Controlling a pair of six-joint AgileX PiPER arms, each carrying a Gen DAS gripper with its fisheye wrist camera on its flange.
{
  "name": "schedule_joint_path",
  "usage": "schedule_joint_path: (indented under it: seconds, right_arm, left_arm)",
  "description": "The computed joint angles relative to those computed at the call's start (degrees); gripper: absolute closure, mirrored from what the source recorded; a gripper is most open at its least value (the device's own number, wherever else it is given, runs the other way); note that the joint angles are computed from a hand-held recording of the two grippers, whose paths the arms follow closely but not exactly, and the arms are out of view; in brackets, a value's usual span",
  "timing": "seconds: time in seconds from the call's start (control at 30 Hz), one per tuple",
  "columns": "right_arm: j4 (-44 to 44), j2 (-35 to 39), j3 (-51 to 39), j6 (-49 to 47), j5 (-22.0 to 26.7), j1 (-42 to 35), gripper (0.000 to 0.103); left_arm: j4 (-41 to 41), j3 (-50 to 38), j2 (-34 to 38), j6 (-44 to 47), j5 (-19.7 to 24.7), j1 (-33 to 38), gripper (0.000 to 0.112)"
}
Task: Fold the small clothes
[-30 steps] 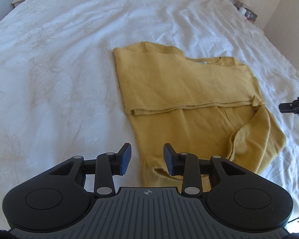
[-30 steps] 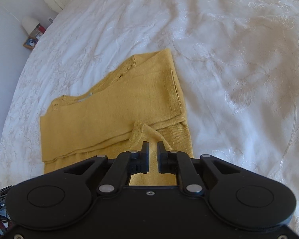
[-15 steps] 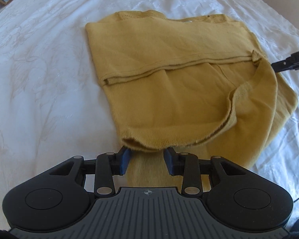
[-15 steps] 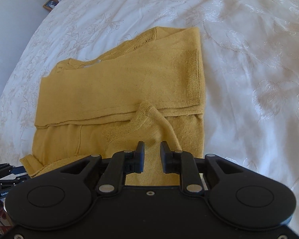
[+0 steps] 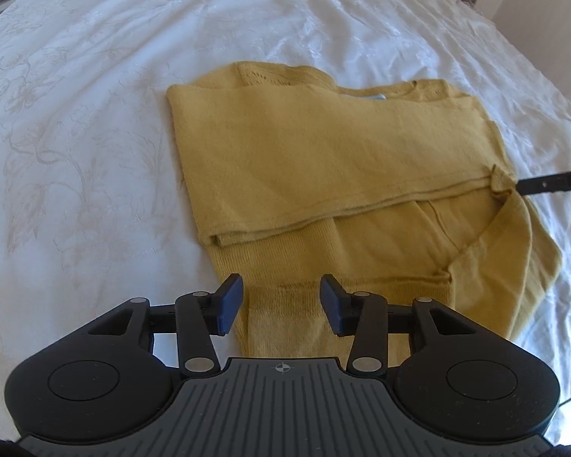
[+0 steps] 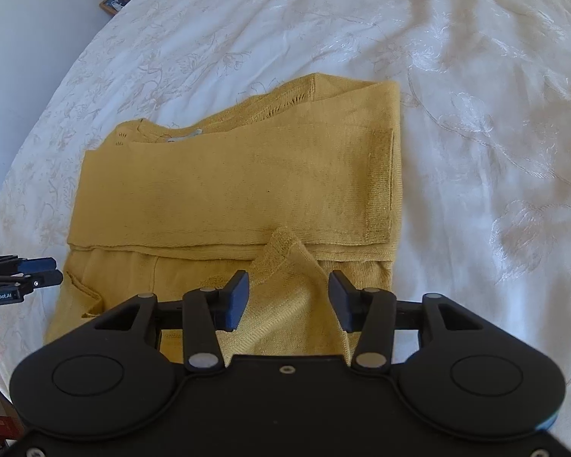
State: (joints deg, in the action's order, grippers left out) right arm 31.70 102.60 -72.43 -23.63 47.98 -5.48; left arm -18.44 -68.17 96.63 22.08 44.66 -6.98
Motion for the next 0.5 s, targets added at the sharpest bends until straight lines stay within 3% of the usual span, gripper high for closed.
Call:
schedule_joint_path:
  seconds: [0.17, 0.37, 0.5]
  right_arm:
    - [-0.2, 2.1, -1.3, -2.0, 0.4, 0.3, 0.045]
    - [-0.8, 3.4, -2.4, -4.0, 1.3, 0.5, 0.042]
    - [-0.9, 4.5, -2.9, -4.9, 1.6, 0.7, 0.041]
  left_arm:
    - [-1.2, 1.8, 0.7, 1.6, 0.7, -0.6, 0.069]
    - [1.7, 1.7, 1.8, -3.9, -2.4, -1.8, 0.068]
    - [1.1, 0.5, 3.6, -3.3, -1.5, -1.8, 0.067]
